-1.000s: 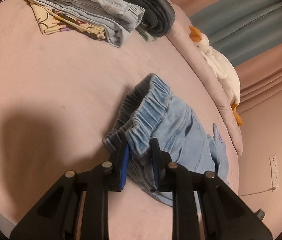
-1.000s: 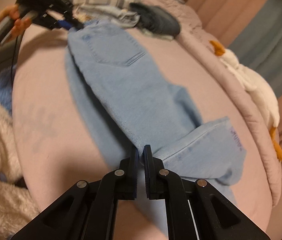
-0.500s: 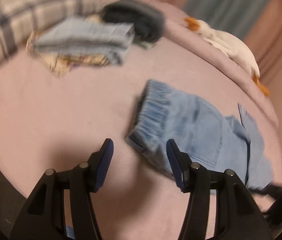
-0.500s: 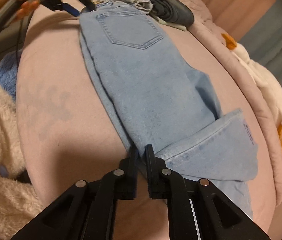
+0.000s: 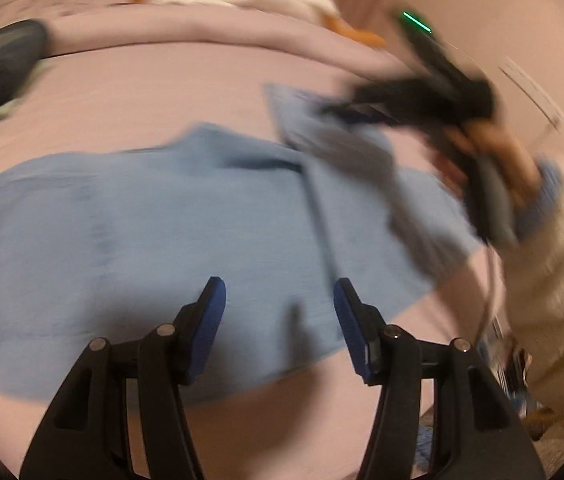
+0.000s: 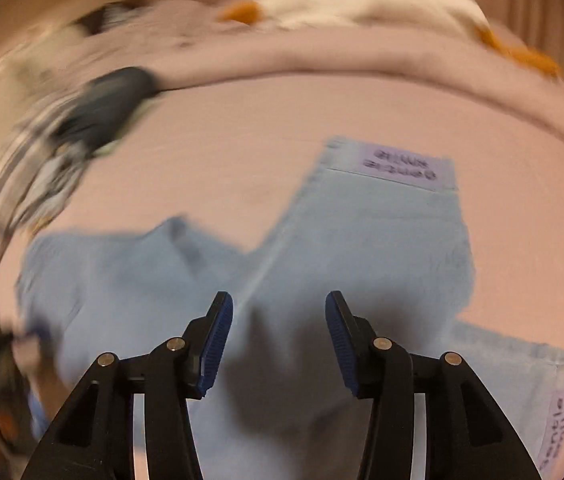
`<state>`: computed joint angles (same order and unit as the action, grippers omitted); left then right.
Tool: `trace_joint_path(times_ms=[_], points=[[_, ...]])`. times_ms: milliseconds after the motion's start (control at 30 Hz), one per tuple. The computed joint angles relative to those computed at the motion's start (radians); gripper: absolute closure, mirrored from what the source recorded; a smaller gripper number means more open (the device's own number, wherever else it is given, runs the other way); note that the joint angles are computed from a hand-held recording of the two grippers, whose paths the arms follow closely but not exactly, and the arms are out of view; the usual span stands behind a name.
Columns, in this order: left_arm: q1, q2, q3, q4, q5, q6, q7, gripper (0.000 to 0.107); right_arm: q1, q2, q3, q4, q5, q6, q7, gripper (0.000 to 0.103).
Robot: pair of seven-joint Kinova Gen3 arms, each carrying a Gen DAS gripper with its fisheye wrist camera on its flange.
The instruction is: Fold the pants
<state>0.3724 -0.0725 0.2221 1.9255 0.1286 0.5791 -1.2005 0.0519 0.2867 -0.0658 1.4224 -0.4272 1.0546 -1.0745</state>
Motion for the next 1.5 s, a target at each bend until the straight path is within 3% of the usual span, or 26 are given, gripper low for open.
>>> trace_joint_path(times_ms=[100,200,267,300,333,367,400,467,500,600,700,833,933,1067,1167,1300,1367,1500], points=[[0.024,0.087,0.018,-0.057,-0.005,0.014,-0.035,0.052,-0.106,0.102,0.09,-0.126,0.005,0.034,-0.12,0.055],[0.056,0.147,0.023,-0.096,-0.039,0.029,-0.036,0.053,-0.163,0.179,0.125,-0.232,0.016,0.082,-0.21,0.055],[0.082,0.167,0.022,-0.107,-0.08,0.028,-0.014,0.054,-0.252,0.23,0.214,-0.299,0.042,0.114,-0.259,0.055],[0.099,0.172,0.02,-0.109,-0.111,0.026,0.012,0.056,-0.285,0.235,0.259,-0.307,0.041,0.127,-0.263,0.055],[0.117,0.176,0.013,-0.112,-0.13,0.024,0.025,0.068,-0.327,0.25,0.305,-0.318,0.057,0.131,-0.266,0.055],[0.117,0.18,0.019,-0.113,-0.131,0.023,0.023,0.085,-0.37,0.253,0.351,-0.311,0.071,0.119,-0.263,0.059],[0.12,0.184,0.023,-0.115,-0.141,0.026,0.03,0.088,-0.409,0.244,0.398,-0.286,0.074,0.09,-0.243,0.065],[0.15,0.19,0.013,-0.12,-0.186,0.027,0.065,0.092,-0.441,0.218,0.45,-0.23,0.032,0.044,-0.173,0.096],[0.153,0.189,0.013,-0.116,-0.19,0.022,0.065,0.093,-0.438,0.203,0.466,-0.203,-0.003,0.032,-0.144,0.096],[0.174,0.188,0.011,-0.112,-0.228,0.019,0.097,0.094,-0.33,0.084,0.41,-0.068,-0.125,-0.052,-0.067,0.096],[0.2,0.19,0.012,-0.114,-0.29,0.021,0.134,0.096,-0.197,-0.055,0.389,0.024,-0.247,-0.043,0.04,0.096],[0.227,0.195,0.021,-0.118,-0.334,0.023,0.149,0.098,-0.011,-0.233,0.44,0.161,-0.409,0.019,0.178,0.096],[0.259,0.215,0.021,-0.142,-0.389,0.053,0.176,0.098,0.128,-0.291,0.471,0.253,-0.43,0.064,0.228,0.096],[0.297,0.259,0.018,-0.208,-0.438,0.131,0.172,0.097,0.285,-0.247,0.461,0.348,-0.462,0.104,0.261,0.096],[0.303,0.256,0.009,-0.218,-0.453,0.164,0.154,0.095,0.407,-0.182,0.385,0.423,-0.466,0.099,0.264,0.096],[0.293,0.245,0.006,-0.226,-0.431,0.184,0.156,0.095,0.576,-0.114,0.305,0.449,-0.6,0.182,0.242,0.087],[0.294,0.234,0.008,-0.217,-0.431,0.183,0.165,0.096,0.597,-0.116,0.31,0.451,-0.642,0.164,0.223,0.071],[0.3,0.233,0.013,-0.224,-0.447,0.19,0.181,0.097,0.62,-0.087,0.288,0.398,-0.657,0.156,0.143,0.069]])
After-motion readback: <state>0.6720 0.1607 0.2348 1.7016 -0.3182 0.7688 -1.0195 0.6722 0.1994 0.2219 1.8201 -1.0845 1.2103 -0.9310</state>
